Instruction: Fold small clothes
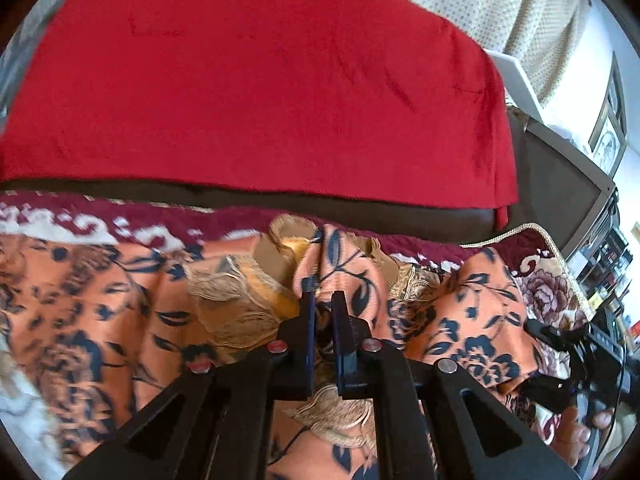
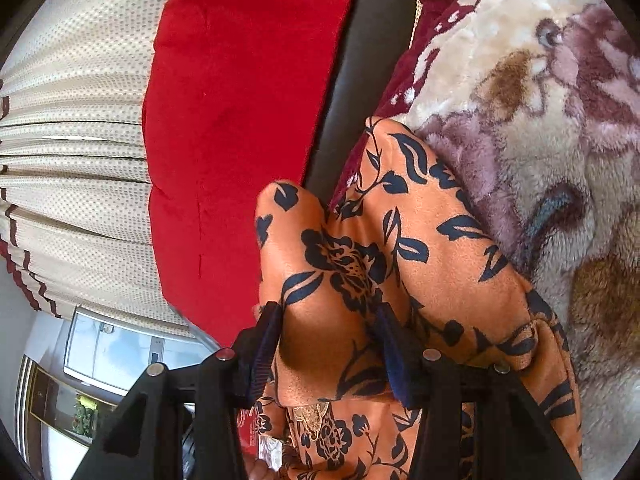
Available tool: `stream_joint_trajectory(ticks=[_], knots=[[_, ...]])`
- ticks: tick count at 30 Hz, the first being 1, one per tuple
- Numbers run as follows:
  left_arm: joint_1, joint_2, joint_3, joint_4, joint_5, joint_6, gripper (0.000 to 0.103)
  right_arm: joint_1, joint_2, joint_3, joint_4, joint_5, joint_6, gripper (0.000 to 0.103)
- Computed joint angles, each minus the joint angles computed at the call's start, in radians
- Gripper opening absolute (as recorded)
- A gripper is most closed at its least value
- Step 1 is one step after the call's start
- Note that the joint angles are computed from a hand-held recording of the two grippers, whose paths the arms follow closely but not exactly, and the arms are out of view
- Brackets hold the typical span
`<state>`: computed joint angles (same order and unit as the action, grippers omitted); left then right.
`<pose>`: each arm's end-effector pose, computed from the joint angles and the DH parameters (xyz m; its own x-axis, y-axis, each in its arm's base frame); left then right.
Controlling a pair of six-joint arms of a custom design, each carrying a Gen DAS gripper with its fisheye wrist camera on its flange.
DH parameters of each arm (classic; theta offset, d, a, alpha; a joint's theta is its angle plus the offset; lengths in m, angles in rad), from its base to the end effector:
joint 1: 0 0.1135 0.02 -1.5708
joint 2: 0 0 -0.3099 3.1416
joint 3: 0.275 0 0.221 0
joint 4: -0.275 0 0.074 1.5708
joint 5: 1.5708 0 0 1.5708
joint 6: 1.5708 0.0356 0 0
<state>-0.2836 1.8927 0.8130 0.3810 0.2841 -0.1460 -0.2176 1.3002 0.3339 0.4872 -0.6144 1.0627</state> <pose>0.3372 -0.1087 0.1786 -0.6800 0.0527 -0.7313 0.3798 0.8785 -0.2898 0.1986 -0.0229 0.2237 -0.5013 0.8420 -0.1996 0.2361 0.3549 0.9046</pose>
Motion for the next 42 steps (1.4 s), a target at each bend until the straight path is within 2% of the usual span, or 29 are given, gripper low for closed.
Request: stream_joint_trajectory(ticks=[6,10,14,15,16,17,18,20,22,24,26,27,29,33,39,42], knots=[[0.042,-0.025,-0.040,-0.023,0.011,0.042,0.008,0.037,-0.008,0.016,-0.029,0.041,0.009,0.052],[0.073,-0.070,-0.078,-0.013,-0.042,0.063,0.005,0.050,-0.044,0.034,-0.084,0.074,-0.019,0.052],[0.139,-0.103,-0.093,-0.029,0.044,0.074,0.005,0.037,-0.066,0.043,-0.097,0.074,-0.026,0.052],[0.146,-0.094,-0.079,-0.061,0.069,0.068,0.008,0.036,-0.067,0.045,-0.097,0.075,-0.023,0.052],[0.149,-0.073,-0.053,-0.112,0.094,0.055,0.029,0.041,-0.066,0.050,-0.100,0.078,-0.020,0.052],[0.149,-0.042,-0.016,-0.173,0.121,0.029,0.058,0.044,-0.064,0.052,-0.100,0.077,-0.020,0.052],[0.150,-0.019,-0.006,-0.185,0.150,0.004,0.067,0.049,-0.059,0.055,-0.102,0.077,-0.023,0.052],[0.137,0.012,-0.009,-0.152,0.184,-0.039,0.069,0.072,-0.058,0.070,-0.125,0.095,-0.042,0.052],[0.113,0.032,0.017,-0.175,0.205,-0.045,0.069,0.091,-0.062,0.083,-0.153,0.116,-0.065,0.052],[0.090,0.032,0.003,-0.145,0.190,-0.055,0.069,0.110,-0.065,0.094,-0.171,0.136,-0.080,0.052],[0.075,0.051,0.001,-0.093,0.160,-0.070,0.067,0.114,-0.060,0.098,-0.174,0.135,-0.087,0.052],[0.075,0.068,0.007,-0.072,0.158,-0.080,0.059,0.117,-0.056,0.100,-0.176,0.136,-0.089,0.052],[0.082,0.104,0.039,-0.075,0.187,-0.100,0.003,0.116,-0.051,0.101,-0.177,0.134,-0.090,0.052],[0.094,0.113,0.037,-0.036,0.235,-0.135,0.001,0.105,-0.052,0.106,-0.188,0.133,-0.098,0.052],[0.145,-0.015,-0.069,0.052,0.262,-0.090,0.001,0.076,-0.061,0.107,-0.188,0.108,-0.103,0.052],[0.166,-0.020,-0.052,-0.009,0.274,-0.061,0.001,0.109,-0.065,0.121,-0.204,0.136,-0.103,0.052]])
